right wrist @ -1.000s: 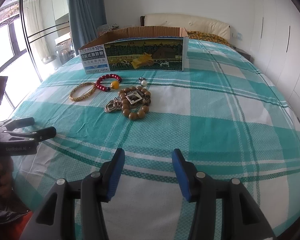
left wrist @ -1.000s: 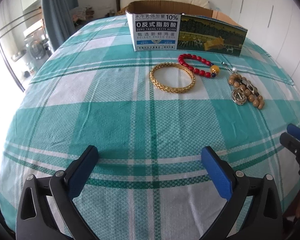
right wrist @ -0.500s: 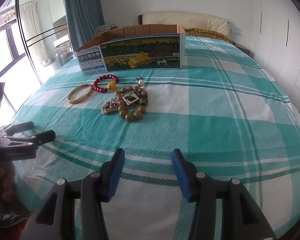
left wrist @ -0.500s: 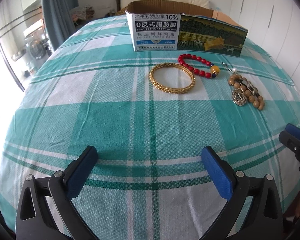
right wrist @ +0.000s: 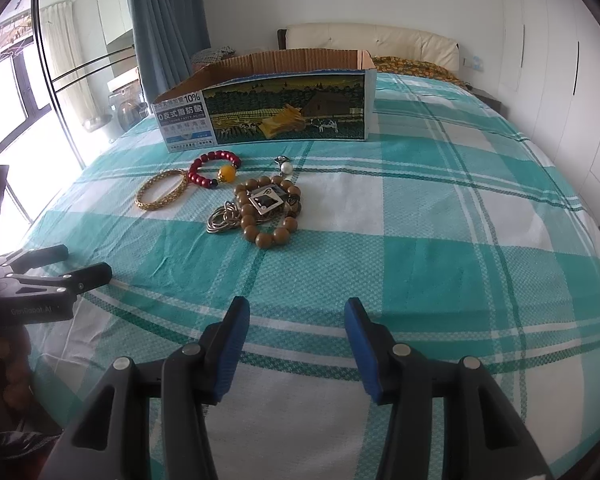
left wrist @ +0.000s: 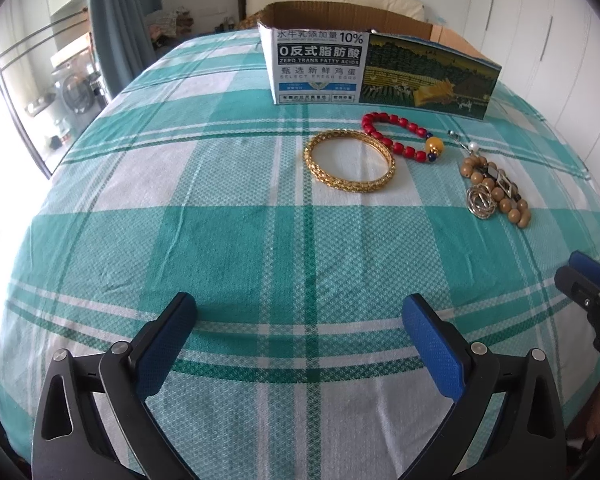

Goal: Organize jewelry
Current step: 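Reach the right tool to the silver square pendant and close on it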

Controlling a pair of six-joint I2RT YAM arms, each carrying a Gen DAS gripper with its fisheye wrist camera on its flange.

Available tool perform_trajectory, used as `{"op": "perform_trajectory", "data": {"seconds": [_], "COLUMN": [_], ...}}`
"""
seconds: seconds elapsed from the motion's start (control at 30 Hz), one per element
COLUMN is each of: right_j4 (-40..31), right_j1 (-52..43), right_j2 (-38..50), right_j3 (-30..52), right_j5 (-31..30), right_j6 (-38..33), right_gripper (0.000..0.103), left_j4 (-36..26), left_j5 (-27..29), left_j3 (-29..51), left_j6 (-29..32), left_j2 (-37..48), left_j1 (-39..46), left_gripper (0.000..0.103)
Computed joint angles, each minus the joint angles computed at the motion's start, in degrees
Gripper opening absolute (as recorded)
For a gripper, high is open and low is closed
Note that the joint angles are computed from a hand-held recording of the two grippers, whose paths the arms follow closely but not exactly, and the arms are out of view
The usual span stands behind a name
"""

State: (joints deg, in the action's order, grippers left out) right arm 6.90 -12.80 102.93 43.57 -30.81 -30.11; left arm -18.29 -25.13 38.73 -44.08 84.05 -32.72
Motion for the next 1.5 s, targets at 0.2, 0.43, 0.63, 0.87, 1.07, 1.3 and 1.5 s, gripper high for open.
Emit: {"op": "perform_trajectory", "data": {"seconds": [0.2,0.43,0.63,0.87,1.07,1.3,1.5], "right_j4": [0.70,0.44,0.59,-2.05,-7.45,-18.16,-20.08], "right_j1": [0.42,0.91,0.61,0.35,2.65,8.06,9.49], "right_j2": [0.03,0.56,0.82,2.50,4.34,11.99,15.03], "right_j3": [-0.16,0.16,0.41,3.82,11.21,23.31,27.63], "right_j5": [0.20,0.40,0.22,-0.23,-2.01,-2.05,-0.25], "right_j6": [0.30,0.26,0.42,1.98,1.64,2.74,11.13], "right_gripper": [0.050,0.050,0.050,0.050,0.033,0.030,0.032], "left_j4": [2.88,2.89,2.83,0.47,0.58,1.68,2.19], "left_j5": [3.00,5.02,4.59,1.71,2.27,2.30,2.24], "left_j3": [-0.49,7.05,12.00,13.40,10.25,9.24,9.10], "left_j6": [1.50,6.53,8.36,9.35,8.61,7.29,7.08], "left_j2": [-4.05,2.27,9.28,12.41,10.60,10.11,10.07], "left_j1": [6.31,11.26,11.96,12.37,14.37,14.27,14.25], "left_gripper": [0.102,0.102,0.102,0.102,0.103,0.102,0.102]}}
